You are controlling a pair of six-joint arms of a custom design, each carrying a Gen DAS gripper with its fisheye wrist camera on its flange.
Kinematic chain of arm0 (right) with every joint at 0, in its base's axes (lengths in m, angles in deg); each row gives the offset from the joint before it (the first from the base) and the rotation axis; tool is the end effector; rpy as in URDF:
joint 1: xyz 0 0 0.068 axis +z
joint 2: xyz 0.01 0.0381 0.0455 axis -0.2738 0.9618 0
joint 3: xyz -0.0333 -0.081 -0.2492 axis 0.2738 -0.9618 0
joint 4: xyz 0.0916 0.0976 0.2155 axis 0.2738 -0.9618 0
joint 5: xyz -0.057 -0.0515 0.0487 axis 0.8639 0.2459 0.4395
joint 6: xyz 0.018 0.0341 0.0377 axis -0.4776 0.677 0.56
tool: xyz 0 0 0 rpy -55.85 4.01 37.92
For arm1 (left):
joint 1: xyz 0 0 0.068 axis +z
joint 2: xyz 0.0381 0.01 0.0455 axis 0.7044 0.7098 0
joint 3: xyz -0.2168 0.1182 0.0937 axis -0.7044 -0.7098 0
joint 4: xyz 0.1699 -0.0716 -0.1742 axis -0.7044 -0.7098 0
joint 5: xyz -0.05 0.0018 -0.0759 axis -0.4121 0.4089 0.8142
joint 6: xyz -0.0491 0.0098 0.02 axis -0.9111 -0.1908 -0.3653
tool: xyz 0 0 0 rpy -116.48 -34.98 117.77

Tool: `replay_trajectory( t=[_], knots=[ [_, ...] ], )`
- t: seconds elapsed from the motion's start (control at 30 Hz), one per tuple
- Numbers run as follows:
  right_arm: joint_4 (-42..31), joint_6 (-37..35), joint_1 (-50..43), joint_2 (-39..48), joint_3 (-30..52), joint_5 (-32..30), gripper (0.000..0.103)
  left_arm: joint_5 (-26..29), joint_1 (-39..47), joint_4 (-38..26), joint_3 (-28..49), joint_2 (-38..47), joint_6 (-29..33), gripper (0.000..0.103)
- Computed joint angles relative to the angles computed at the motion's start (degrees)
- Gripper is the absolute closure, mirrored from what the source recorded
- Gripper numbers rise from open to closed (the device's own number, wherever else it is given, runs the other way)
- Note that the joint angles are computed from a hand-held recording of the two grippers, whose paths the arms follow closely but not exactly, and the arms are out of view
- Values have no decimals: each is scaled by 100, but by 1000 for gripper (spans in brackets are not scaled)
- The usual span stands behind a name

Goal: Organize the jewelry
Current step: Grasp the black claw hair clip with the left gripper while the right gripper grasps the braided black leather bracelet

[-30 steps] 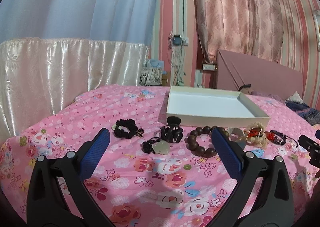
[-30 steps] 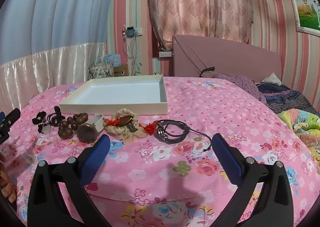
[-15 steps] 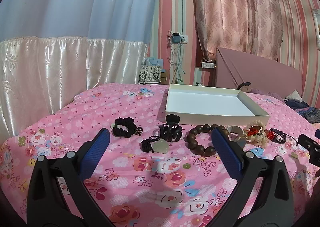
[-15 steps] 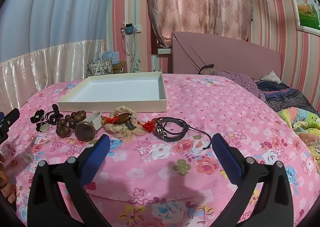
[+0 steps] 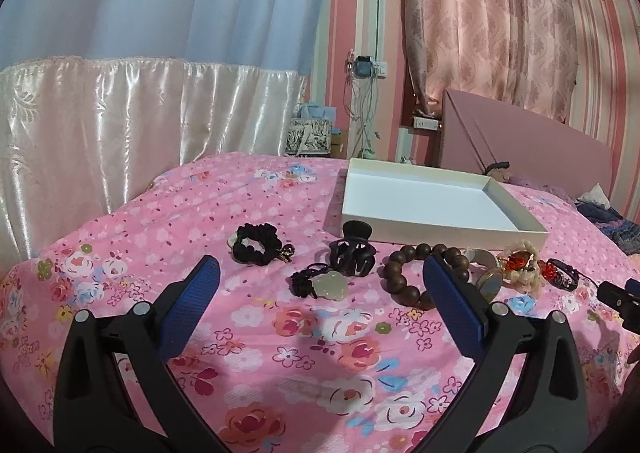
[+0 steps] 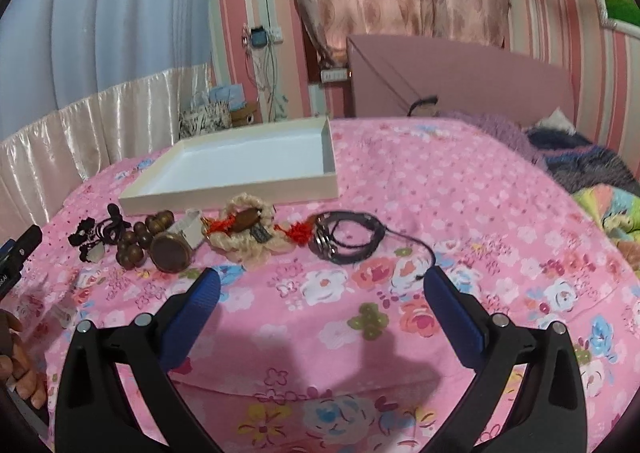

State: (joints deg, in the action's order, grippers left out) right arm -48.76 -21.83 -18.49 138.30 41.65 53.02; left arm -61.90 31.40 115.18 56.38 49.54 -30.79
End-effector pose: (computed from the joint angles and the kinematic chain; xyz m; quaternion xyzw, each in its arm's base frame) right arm 0.1908 -0.0096 0.1429 0.1393 0.8517 0.0429 0.5033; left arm 0.2239 -0.0463 0.1604 -0.0124 0.8292 -0.0241 0.5582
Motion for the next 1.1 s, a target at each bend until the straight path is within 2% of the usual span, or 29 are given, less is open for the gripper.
replay_trajectory(
  t=[0.17, 0.23, 0.33, 0.5, 0.67, 0.73, 0.97, 1.1],
  knots=[
    [-62, -300, -407, 368, 298, -258, 2, 538, 339, -476, 346, 235, -54, 3],
    [-115, -443, -595, 486, 439, -333, 2, 597, 463, -597, 490, 353, -5, 3],
    [-156, -540, -902, 823, 668, -506, 2, 291, 511, -697, 798, 631, 287, 3],
    [-133, -730, -1051, 1200, 887, -626, 2, 867, 870, -1053, 1366, 1140, 468, 3],
    [-66, -835, -902, 1552, 1099, -618, 2, 945, 761, -1238, 1704, 1407, 562, 3],
    [-79, -871, -826, 1754, 1250, -631, 5, 832, 596, -1300, 1812, 1511, 687, 3],
    [-467, -1116, -584, 2700, 2095, -672, 40, 632, 239, -1672, 2611, 2305, 883, 3],
    [-804, -1329, -464, 3187, 2600, -507, 41, 644, 225, -1834, 2999, 2711, 840, 3]
  ],
)
